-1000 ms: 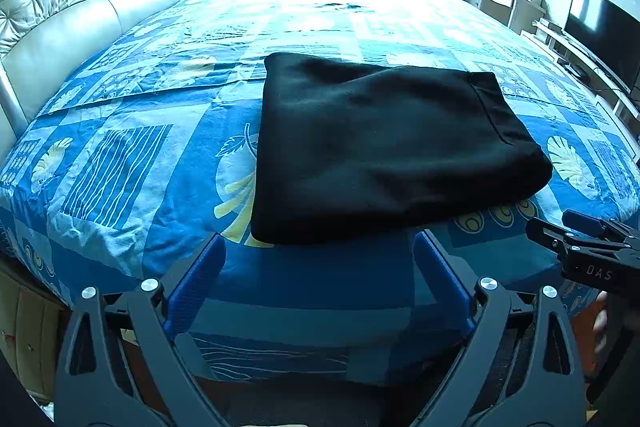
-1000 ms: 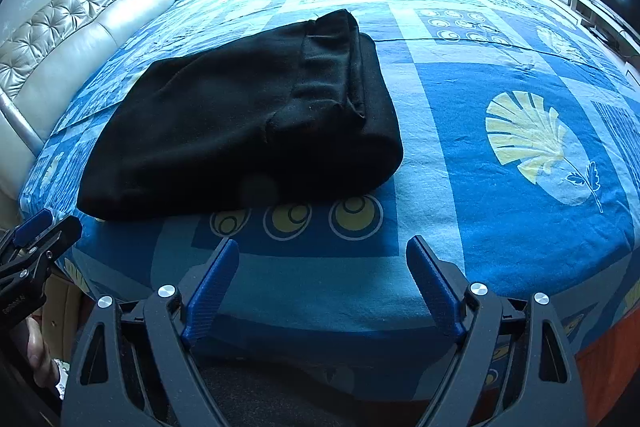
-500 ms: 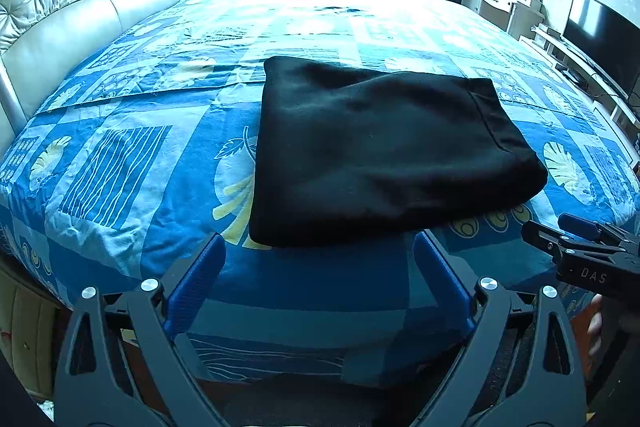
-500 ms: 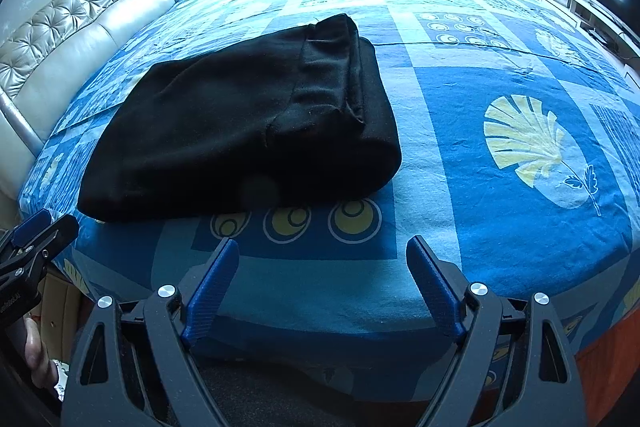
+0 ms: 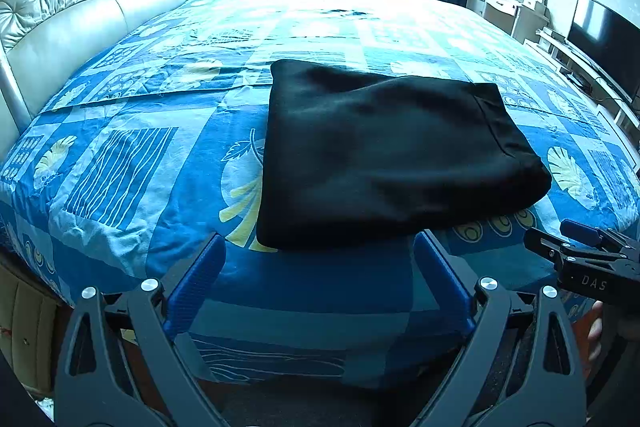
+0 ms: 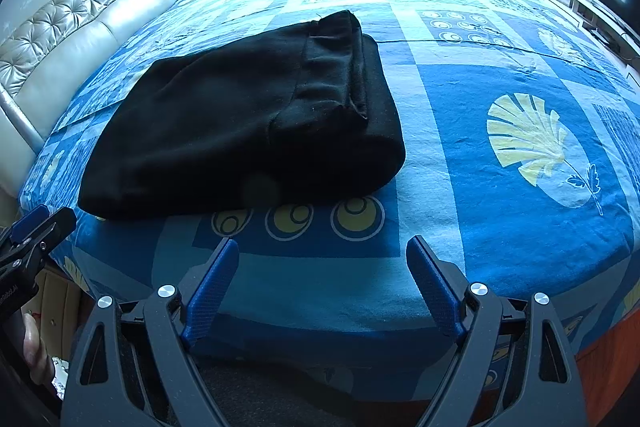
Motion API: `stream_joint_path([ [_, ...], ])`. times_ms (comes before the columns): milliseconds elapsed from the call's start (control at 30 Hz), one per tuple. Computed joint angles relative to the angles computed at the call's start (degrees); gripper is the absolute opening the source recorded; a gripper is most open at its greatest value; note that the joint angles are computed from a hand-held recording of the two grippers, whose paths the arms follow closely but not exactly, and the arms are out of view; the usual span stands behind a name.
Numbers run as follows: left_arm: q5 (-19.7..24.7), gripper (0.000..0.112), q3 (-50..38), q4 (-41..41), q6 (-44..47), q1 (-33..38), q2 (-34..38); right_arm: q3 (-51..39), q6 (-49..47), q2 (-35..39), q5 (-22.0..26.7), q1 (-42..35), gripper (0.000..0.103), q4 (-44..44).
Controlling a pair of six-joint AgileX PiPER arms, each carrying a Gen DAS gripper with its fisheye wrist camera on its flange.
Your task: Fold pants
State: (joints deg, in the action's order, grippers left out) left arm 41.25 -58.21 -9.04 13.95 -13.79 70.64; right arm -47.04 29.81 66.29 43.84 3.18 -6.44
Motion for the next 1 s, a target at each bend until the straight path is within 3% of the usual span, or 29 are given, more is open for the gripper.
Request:
stream_joint_path([
  [567, -0.4, 0.095, 0.6, 1.9, -1.1, -1.4, -0.7, -0.2, -1.2, 0.2, 0.2, 0.1, 0.085, 1.1],
  [700, 0.8, 0.101, -0.3, 2.8, -2.1, -2.0, -0.3, -0.1, -1.4, 0.4, 0.2, 0.5, 0.085, 1.2],
  [900, 0.7, 0.101, -0.6, 20.7, -18.3, -8.8, 0.0, 0.1, -1.5, 0.3, 0.1, 0.7, 0.085, 1.4],
  [1000, -0.8, 0.101, -0.8, 13.2, -11.5, -5.8, -1.6, -0.2, -3.5, 0.2, 0.5, -0.2, 0.085, 3.8],
])
